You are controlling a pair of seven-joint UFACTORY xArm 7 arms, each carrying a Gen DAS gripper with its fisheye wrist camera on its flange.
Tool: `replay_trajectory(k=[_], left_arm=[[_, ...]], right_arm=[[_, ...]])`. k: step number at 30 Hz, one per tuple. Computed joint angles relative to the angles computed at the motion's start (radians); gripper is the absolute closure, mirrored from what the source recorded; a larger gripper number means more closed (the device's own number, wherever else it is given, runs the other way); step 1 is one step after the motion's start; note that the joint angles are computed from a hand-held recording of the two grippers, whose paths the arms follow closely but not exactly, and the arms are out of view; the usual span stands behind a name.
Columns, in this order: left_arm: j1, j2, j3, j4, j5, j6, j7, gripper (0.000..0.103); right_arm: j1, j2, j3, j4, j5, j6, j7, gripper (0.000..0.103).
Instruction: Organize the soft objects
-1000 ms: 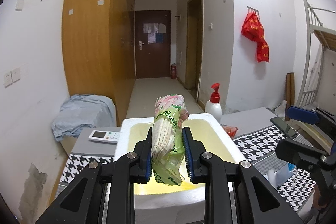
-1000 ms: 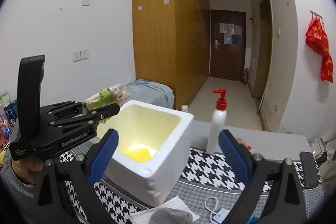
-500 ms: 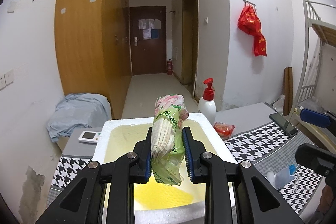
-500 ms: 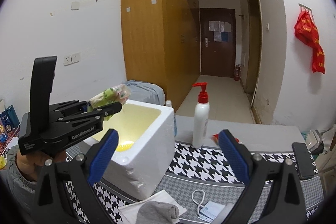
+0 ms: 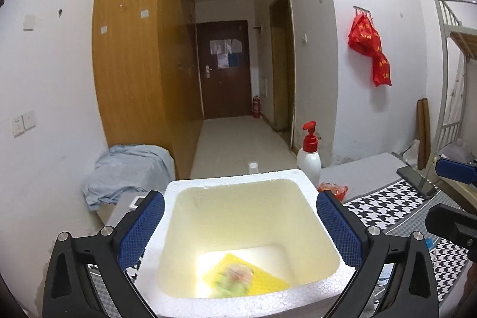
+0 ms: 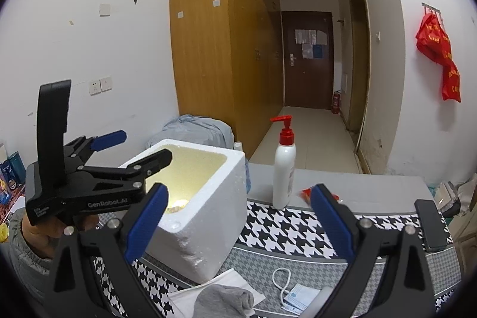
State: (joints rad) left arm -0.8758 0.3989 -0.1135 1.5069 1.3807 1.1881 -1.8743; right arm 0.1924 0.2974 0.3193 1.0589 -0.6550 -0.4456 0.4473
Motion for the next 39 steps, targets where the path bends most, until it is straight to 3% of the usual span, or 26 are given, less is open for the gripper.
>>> replay_trajectory(k=[20,39], left_arm=[[-0.1,-0.036,-0.055,0.0,0.03,0.212,-0.03,0.001],[-0.192,-0.025,-0.084,0.017,0.035,0.355,-0.055,0.001]], right_arm=[[0.064,-0.16,-0.09,-0.18,0.02,-0.12,-0.008,0.005],[0.126,-0.3,-0.15,-0.38,0.1,-0.231,-0.105,0.005]])
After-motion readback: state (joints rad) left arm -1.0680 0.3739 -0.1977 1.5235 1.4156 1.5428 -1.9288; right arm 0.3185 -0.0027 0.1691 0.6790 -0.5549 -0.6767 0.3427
